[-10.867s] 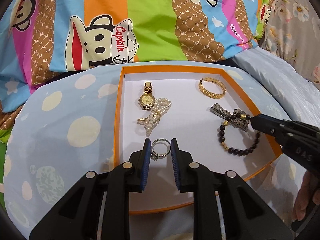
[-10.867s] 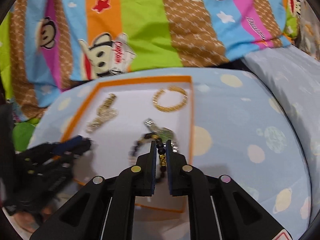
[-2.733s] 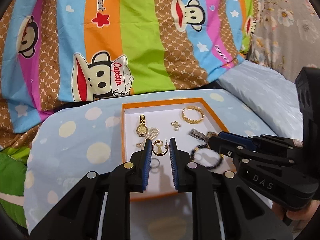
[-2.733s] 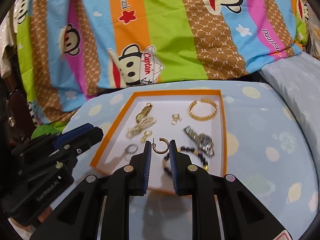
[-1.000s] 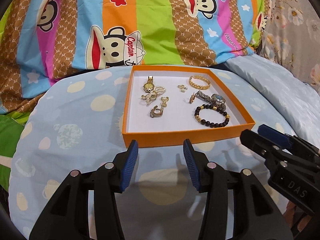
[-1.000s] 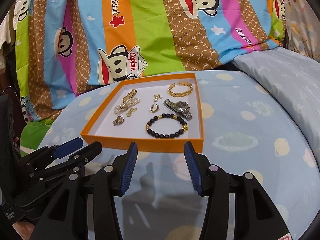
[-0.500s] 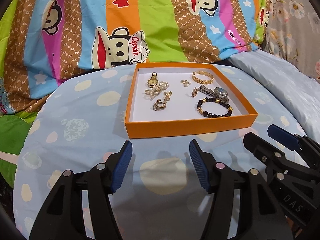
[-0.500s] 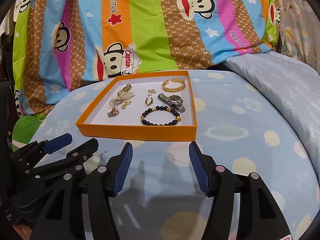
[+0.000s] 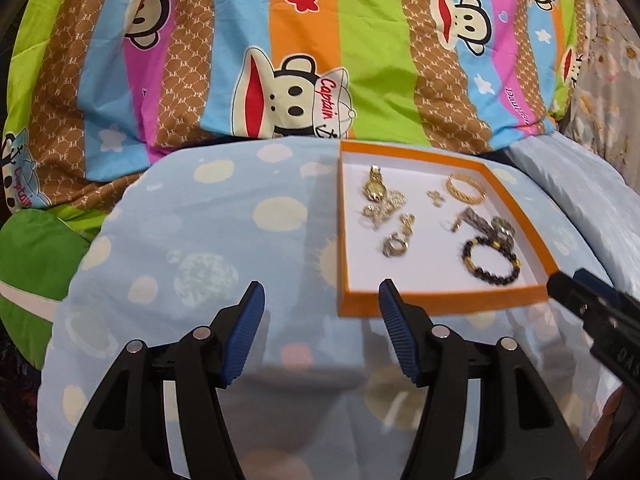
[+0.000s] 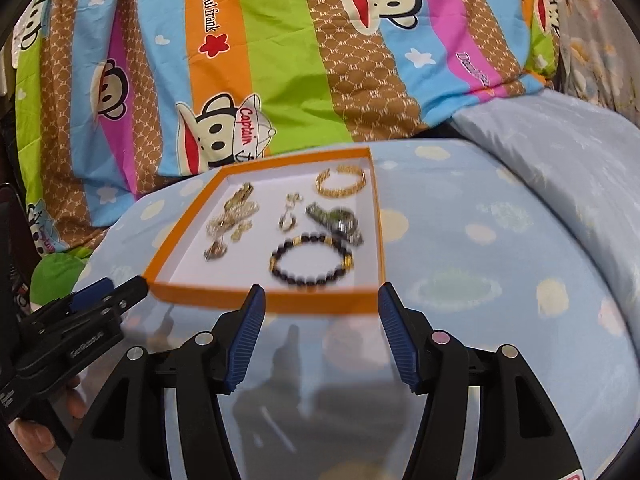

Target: Organize jewelry

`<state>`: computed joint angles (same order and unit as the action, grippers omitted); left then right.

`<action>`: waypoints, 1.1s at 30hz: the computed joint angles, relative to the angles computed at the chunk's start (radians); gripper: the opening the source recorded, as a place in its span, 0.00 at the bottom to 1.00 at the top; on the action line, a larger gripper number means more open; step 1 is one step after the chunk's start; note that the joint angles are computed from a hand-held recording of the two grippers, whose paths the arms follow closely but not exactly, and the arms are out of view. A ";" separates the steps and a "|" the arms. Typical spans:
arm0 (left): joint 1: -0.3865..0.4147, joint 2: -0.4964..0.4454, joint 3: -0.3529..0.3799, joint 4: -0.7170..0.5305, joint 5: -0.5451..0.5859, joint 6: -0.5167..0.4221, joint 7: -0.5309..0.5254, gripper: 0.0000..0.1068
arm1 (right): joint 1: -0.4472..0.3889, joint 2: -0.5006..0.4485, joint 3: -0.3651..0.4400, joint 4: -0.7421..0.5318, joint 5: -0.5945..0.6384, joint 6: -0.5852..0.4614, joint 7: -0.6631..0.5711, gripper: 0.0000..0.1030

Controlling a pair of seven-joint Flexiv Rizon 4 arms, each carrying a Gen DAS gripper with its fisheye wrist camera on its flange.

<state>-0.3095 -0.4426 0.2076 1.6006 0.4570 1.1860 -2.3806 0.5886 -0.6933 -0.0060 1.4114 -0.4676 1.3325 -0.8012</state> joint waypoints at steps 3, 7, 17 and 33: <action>0.007 -0.020 0.003 -0.036 -0.001 -0.004 0.008 0.54 | -0.010 -0.075 0.027 -0.150 0.008 -0.103 -0.048 0.50; 0.005 -0.057 0.014 -0.090 0.015 -0.017 0.019 0.54 | -0.002 -0.201 0.057 -0.387 0.034 -0.293 -0.145 0.15; 0.036 -0.088 -0.006 -0.080 -0.077 0.031 0.109 0.54 | 0.036 -0.373 0.090 -0.702 0.169 -0.474 -0.340 0.02; 0.012 -0.087 0.029 -0.072 -0.089 0.029 0.081 0.58 | 0.023 -0.269 0.145 -0.544 0.266 -0.352 -0.418 0.02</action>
